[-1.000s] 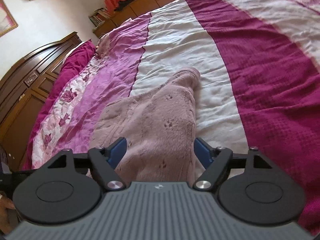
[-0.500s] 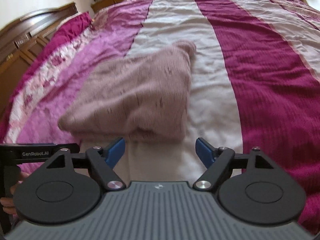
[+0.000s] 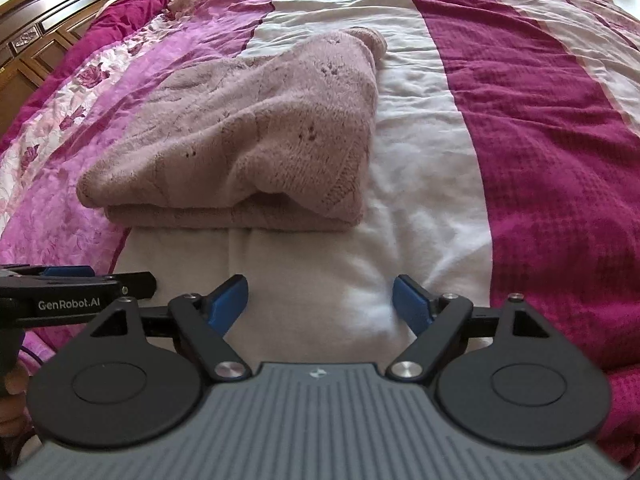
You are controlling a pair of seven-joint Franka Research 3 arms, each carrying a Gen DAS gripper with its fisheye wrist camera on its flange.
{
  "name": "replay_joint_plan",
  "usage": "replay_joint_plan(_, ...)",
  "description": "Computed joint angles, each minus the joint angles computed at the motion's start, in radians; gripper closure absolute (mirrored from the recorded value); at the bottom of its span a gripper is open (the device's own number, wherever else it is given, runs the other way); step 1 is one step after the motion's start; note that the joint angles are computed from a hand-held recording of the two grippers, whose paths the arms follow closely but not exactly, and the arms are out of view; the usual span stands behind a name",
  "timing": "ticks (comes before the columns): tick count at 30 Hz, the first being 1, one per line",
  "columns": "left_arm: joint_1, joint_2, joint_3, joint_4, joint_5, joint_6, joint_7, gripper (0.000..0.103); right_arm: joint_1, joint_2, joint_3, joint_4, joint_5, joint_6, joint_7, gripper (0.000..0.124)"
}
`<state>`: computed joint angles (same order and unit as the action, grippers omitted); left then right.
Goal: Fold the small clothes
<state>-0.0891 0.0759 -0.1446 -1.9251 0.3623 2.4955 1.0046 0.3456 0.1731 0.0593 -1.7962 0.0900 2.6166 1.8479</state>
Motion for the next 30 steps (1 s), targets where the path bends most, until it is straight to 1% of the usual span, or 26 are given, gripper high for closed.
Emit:
replay_joint_plan(1, -0.002, 0.002, 0.001, 0.003, 0.013, -0.005, -0.012, 0.017, 0.002, 0.002, 0.0, 0.001, -0.006, 0.0, -0.001, 0.035)
replay_joint_plan(6, -0.005, 0.006, 0.002, 0.003, 0.03, -0.006, -0.028, 0.016, 0.007, 0.008, 0.0, 0.001, -0.018, 0.008, -0.006, 0.03)
replay_joint_plan(14, -0.006, 0.002, 0.002, -0.009, 0.05, 0.009, -0.043, 0.016, 0.014, 0.013, -0.002, 0.003, -0.036, 0.012, -0.004, 0.027)
replay_joint_plan(30, -0.006, 0.001, 0.001, -0.012, 0.056, 0.01, -0.045, 0.016, 0.016, 0.016, -0.003, 0.003, -0.036, 0.014, -0.009, 0.025)
